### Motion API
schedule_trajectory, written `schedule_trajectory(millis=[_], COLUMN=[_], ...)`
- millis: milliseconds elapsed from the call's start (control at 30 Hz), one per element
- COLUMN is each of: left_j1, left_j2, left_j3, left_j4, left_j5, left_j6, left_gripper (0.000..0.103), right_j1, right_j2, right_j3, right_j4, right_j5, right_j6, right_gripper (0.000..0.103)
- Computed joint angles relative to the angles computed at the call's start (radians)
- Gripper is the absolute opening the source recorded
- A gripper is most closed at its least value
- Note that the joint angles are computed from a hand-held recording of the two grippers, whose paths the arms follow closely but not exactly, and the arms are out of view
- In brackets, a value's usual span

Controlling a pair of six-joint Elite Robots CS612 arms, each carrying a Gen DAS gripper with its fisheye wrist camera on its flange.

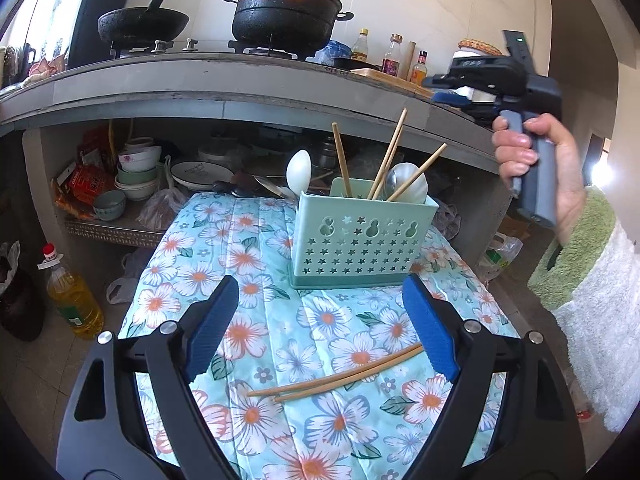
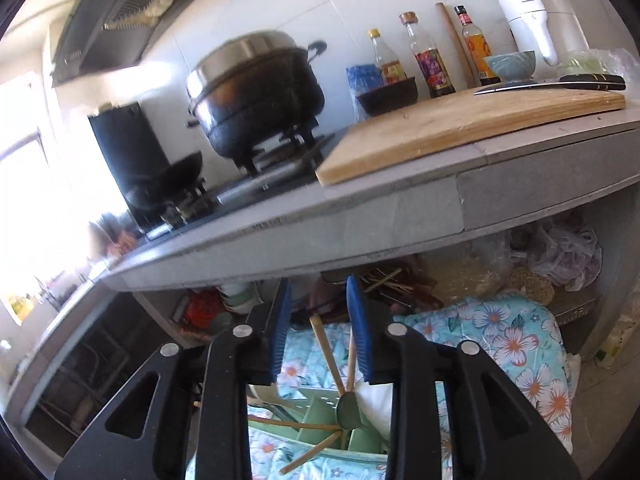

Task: Organize utensils
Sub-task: 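Lower the chopstick into the mint holder with the right tool, then move both open tools down over the two chopsticks on the quilt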

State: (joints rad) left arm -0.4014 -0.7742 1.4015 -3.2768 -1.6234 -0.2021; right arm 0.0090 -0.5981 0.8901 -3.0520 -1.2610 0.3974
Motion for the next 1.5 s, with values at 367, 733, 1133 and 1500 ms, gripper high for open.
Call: schedule_trajectory(millis=[367, 733, 1133, 1500], left_j1=[-0.004, -0.035, -0.114, -0.149], left_j2=[0.010, 0.036, 0.076, 0.134], left_j3=[-0.014, -0.051, -0.054, -0.089], left_j4=[0.044, 0.206, 0.223, 0.166], left_j5=[-0.009, 0.053, 0.277, 0.331], left_j6=[0.023, 0.164, 0.453, 0.779], left_gripper=[0.080, 0.080, 0.079, 0.043], right_j1=[-0.047, -0.030, -0.047, -0.060], right_j2=[-0.162, -0.153, -0.137, -0.123], right_j3=[0.394, 0.567, 0.587, 0.589], right_j4=[-0.232, -0.014, 0.003, -0.010], right_j5=[0.011, 0.076, 0.136, 0.180], right_j6=[0.124, 0.236, 0.264, 0.286], right_gripper=[0.043, 0.043, 0.043, 0.043])
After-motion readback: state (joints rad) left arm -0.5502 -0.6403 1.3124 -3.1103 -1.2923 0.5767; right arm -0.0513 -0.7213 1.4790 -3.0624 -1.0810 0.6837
